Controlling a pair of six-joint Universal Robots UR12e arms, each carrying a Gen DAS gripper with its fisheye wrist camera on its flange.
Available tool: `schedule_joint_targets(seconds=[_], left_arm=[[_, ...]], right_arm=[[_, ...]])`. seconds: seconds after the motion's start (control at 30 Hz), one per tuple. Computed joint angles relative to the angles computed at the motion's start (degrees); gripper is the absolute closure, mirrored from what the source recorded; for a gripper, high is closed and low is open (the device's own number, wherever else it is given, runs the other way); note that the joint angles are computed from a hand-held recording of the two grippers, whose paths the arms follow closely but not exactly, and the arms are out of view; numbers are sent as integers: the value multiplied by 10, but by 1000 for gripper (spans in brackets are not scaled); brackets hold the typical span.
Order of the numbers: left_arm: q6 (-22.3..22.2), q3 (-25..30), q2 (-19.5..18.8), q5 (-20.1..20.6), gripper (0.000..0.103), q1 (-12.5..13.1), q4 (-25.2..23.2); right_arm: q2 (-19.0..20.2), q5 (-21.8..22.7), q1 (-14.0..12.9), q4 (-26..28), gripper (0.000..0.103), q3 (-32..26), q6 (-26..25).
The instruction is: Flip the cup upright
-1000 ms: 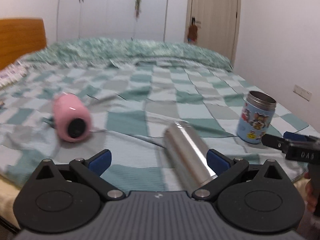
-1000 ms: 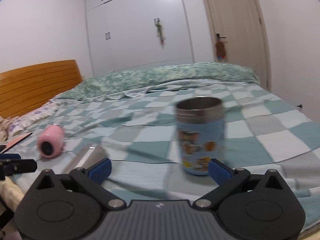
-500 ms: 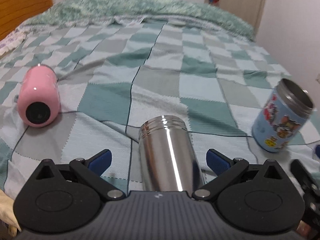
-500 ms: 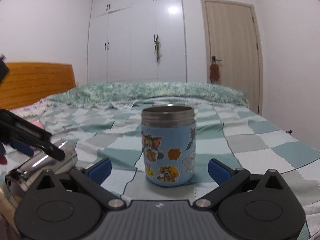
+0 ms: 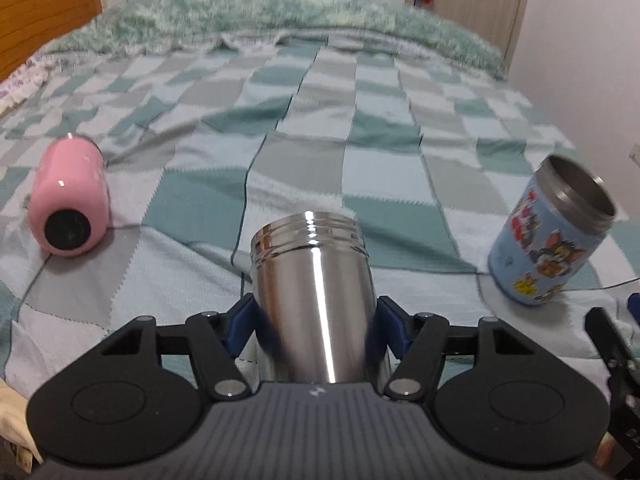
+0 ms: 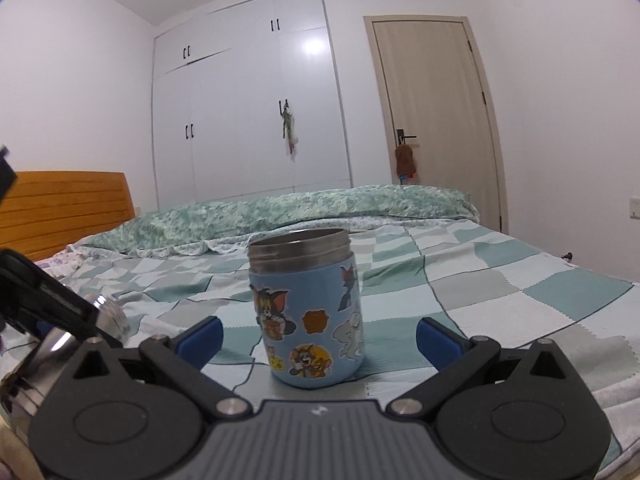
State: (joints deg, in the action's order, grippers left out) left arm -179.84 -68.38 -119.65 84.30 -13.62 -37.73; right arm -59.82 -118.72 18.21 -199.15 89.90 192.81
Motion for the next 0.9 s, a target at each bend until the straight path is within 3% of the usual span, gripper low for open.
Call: schedule_joint_targets(seconds=[0.23, 0.4, 0.63, 0.9], left_arm=[[26, -49, 28, -30, 39, -1, 121], [42, -49, 21, -42, 40, -10, 194], [19, -4, -22, -37, 40, -28, 232], [44, 23, -57, -5, 40, -47, 235]], right_arm=[[1, -13, 1, -16, 0, 3, 7], [3, -23, 2, -35, 0, 4, 7], [2, -36, 2, -53, 0, 9, 16], [-1, -37, 0, -60, 0, 16, 24]])
